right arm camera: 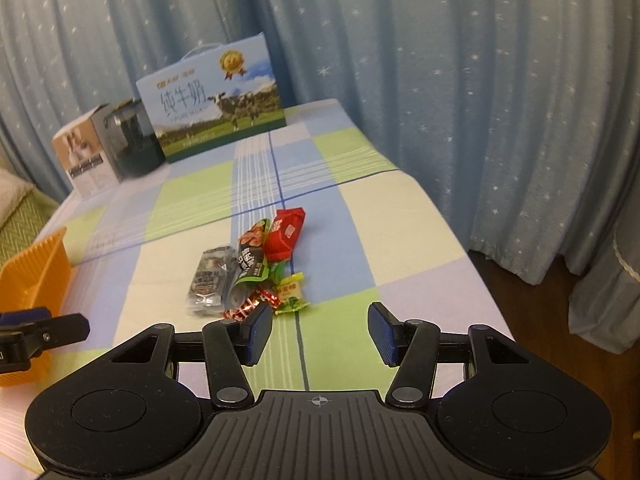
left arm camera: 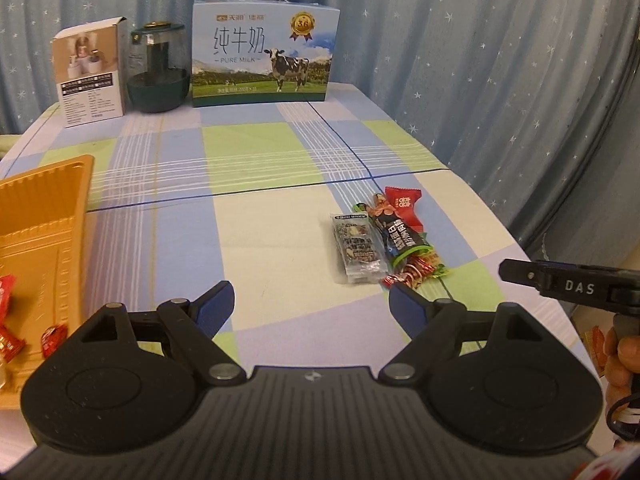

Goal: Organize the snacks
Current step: 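Move both open tools back to the candy pile, then grasp a yellow candy with the right tool while the left approaches a clear snack packet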

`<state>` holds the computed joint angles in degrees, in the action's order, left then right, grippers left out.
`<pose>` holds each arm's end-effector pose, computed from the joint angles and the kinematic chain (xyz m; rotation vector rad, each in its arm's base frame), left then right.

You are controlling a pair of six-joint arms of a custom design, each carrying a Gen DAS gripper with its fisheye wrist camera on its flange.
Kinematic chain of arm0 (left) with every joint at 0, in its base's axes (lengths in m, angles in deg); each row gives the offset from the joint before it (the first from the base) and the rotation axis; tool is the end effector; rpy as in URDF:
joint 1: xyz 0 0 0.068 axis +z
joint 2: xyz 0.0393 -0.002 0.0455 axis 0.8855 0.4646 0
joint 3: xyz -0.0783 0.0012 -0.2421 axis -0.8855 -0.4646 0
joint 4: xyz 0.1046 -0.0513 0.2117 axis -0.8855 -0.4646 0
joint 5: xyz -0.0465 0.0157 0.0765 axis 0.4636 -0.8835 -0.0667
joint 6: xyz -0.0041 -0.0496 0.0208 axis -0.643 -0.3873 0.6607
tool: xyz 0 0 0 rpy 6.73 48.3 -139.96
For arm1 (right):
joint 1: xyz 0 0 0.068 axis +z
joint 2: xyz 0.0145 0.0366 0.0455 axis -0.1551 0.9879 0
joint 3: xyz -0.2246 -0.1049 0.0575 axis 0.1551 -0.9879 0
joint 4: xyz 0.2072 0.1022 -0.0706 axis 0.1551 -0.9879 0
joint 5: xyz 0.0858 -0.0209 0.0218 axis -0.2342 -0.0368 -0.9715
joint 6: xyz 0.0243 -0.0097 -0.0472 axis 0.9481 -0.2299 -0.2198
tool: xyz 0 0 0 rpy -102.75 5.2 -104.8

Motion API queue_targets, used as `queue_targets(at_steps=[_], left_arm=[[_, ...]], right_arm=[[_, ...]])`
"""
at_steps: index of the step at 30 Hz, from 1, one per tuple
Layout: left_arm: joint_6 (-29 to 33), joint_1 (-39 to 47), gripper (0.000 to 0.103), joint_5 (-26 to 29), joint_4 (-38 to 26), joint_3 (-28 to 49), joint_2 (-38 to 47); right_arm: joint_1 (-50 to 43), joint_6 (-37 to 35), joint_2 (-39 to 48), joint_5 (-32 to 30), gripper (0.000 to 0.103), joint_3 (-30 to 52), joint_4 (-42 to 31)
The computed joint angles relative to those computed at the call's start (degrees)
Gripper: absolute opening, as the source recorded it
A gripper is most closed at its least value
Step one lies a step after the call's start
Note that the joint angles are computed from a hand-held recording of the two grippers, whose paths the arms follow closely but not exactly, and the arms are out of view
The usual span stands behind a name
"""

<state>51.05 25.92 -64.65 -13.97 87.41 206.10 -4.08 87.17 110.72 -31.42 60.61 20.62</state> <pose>0.3079 -0.2147 0.0519 0.0418 2.3516 -0.2172 0.3232 0.0332 0.0266 -0.0248 2.3312 0.3017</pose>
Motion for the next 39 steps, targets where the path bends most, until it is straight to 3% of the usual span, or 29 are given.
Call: queue_targets(at_steps=[8,17,20,23,29,39], left_arm=[[2.6,2.1,0.083,2.6,-0.2,7.3,7.3],[2.6,4.3,0.082,5.3,2.0,8.4,10.7],[2.8,4.9,0.082,5.8,2.1,9.2,11.7],[3.2,5.2,0.082,6.3,2.4,10.3,12.9],[5.1,4.8,0.079,7.8,2.7,15.3,16.7],[6.5,3.2,0.056,8.4,-1.1,30.5,26.4]], right_arm=[[1.8,-3.0,11.3,0.4,0.054,13.8,-5.1],[4.4,-5.6,20.8,3.6,0.054,24.8,-7.1],[5.5,-7.5,21.7,4.1,0.052,24.5,-4.9],[6.1,-9.0,22.1,5.6,0.03,23.7,-2.9],[4.5,-7.3,20.6,4.0,0.028,20.1,-0.4],[1.8,-2.9,16.3,2.5,0.028,13.3,1.9]])
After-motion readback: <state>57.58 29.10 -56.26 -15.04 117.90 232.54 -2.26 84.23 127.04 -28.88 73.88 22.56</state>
